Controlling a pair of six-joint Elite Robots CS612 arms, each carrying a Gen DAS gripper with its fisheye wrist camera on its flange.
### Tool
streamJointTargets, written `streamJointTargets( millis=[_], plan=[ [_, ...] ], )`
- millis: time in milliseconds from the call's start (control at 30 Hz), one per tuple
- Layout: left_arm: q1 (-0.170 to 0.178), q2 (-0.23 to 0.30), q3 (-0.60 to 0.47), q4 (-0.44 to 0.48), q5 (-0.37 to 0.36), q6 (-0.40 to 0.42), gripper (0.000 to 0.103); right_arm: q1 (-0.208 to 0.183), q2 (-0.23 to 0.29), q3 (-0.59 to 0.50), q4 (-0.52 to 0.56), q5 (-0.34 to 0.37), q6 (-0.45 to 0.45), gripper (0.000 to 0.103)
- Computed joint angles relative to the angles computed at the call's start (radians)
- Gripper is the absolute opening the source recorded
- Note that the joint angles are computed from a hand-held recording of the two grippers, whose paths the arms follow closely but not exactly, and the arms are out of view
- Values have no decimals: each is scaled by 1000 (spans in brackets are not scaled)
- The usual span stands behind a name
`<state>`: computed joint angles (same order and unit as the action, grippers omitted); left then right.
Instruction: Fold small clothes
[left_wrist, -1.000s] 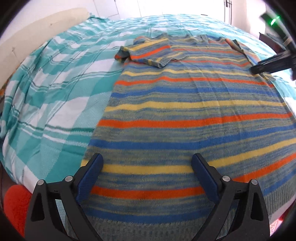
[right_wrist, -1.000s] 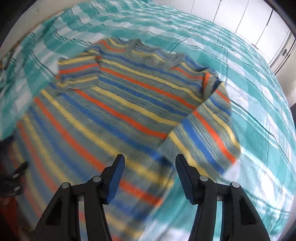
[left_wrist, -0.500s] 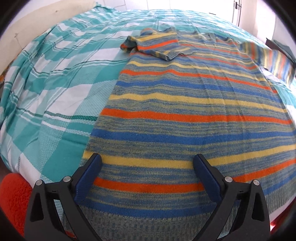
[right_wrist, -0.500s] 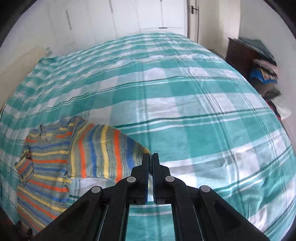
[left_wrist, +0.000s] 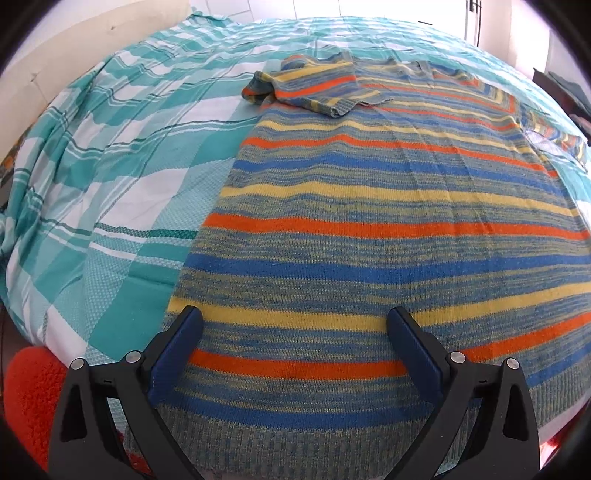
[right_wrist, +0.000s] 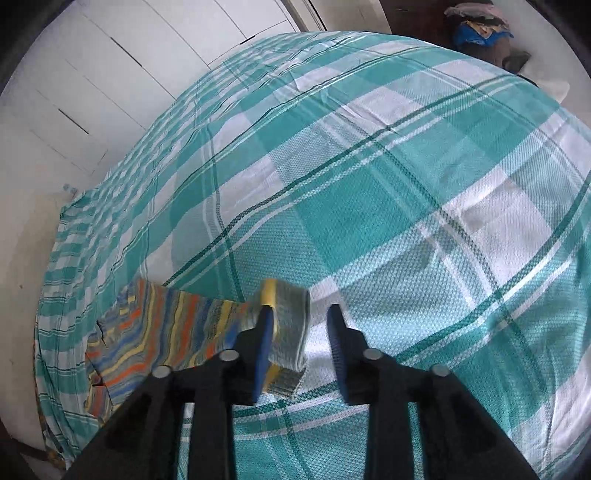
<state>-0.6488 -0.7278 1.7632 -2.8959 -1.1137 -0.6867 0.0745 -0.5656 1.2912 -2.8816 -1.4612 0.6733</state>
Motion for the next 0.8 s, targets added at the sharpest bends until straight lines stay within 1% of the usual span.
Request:
streamJointTargets(
  millis=[33,100,167,200,267,300,333,367,400,433,533,600,633,733,800],
  plan=[
    [0,0,0,-2,-1,-1,101,-4,-6,25,-24,9,37,39],
    [-1,1,1,-5,2,-3,101,-12,-8,69,-73,79,105,39],
    [-2,4,-1,-5,7,-6,102,-16,10,76,-103,163,143,39],
    [-2,5,-3,-3,9,-7,102,-15,25,71,-130,192,170,39],
    [-2,5,-3,-1,12,-6,102,-11,49,60,-186,209,222,39],
    [-2,5,-2,-2,12,-6,102,-7,63,50,-208,205,249,39],
    [-2,4,-1,-4,12,-5,102,-5,68,43,-207,203,251,32],
    [-2,4,0,-5,10,-4,102,-1,69,33,-178,195,228,7],
    [-1,3,1,-5,9,-2,102,1,63,29,-139,186,194,6],
    [-1,2,2,-5,7,-1,102,2,56,37,-137,184,176,6],
    [0,-1,6,-7,-1,-1,102,-5,7,105,-176,167,159,6],
    [1,0,3,-5,-3,-3,102,-10,-32,146,-131,134,107,6],
    [1,1,1,-4,-3,-3,102,-13,-40,151,-102,132,84,6],
    [3,4,-7,6,-6,-2,103,-12,-35,141,-14,128,46,6],
    [5,4,-10,11,-12,-4,103,-5,-18,128,-1,114,65,6]
  ],
)
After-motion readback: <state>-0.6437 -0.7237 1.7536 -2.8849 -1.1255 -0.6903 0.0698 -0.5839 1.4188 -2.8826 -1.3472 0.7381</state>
